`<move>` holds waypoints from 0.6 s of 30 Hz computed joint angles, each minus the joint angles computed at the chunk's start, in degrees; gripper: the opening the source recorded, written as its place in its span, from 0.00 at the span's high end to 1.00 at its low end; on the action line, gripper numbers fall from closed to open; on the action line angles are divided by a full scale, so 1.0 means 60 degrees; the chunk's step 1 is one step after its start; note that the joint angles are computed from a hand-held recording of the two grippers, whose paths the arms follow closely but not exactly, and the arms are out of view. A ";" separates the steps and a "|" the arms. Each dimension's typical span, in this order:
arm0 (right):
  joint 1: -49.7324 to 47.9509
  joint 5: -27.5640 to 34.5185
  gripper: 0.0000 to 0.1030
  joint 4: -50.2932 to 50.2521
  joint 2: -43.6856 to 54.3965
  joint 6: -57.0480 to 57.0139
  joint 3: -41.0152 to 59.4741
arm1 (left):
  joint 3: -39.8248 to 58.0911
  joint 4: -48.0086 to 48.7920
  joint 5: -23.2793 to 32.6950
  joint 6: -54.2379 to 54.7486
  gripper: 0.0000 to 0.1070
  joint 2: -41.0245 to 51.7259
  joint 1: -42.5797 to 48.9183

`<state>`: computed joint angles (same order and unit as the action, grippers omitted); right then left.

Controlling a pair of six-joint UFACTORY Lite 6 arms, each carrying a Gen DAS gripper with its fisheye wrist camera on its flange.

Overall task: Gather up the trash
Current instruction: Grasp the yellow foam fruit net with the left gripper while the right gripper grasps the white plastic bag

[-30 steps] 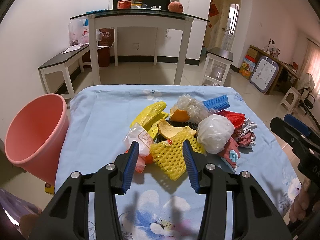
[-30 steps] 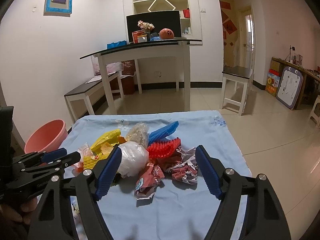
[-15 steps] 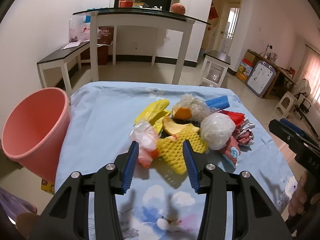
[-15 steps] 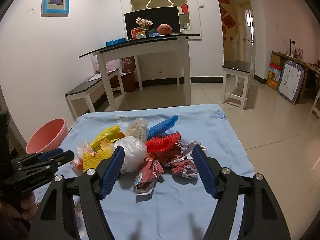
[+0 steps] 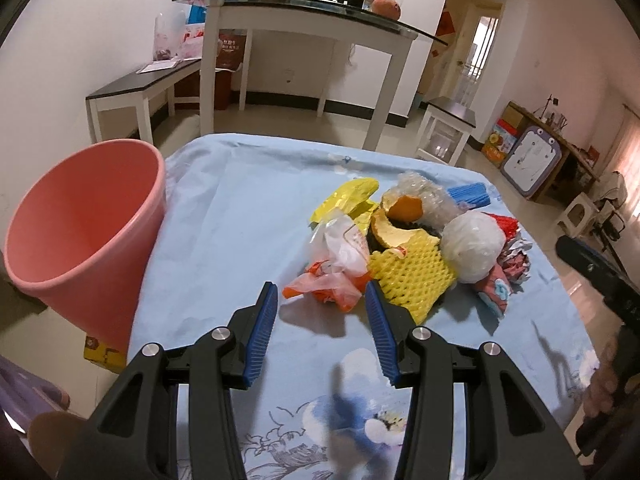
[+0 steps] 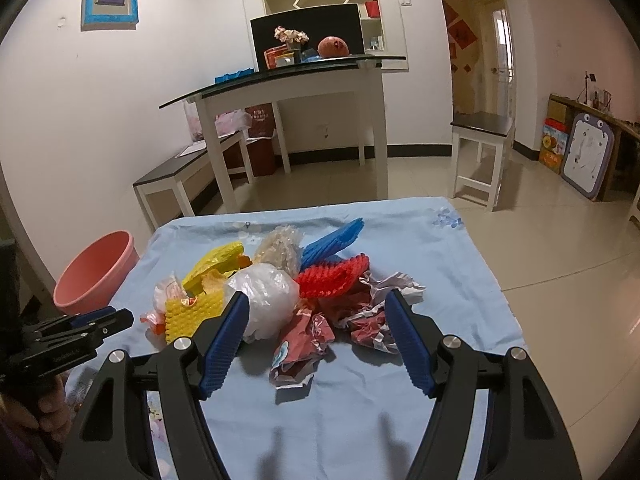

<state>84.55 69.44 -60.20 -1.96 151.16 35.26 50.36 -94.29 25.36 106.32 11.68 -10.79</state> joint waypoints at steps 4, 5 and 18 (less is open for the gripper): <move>-0.0296 -0.0328 0.33 -0.0340 -0.0030 -0.0082 -0.0064 | 0.0021 0.0470 0.0380 -0.0484 0.57 0.0033 -0.0046; -0.0406 -0.0428 0.33 -0.0439 -0.0002 -0.0122 -0.0049 | 0.0049 0.0721 0.0707 -0.0787 0.57 0.0036 -0.0046; -0.1451 -0.1534 0.33 -0.1392 -0.0203 -0.0302 -0.0372 | 0.0876 0.1273 0.0116 -0.1984 0.57 0.1143 -0.1607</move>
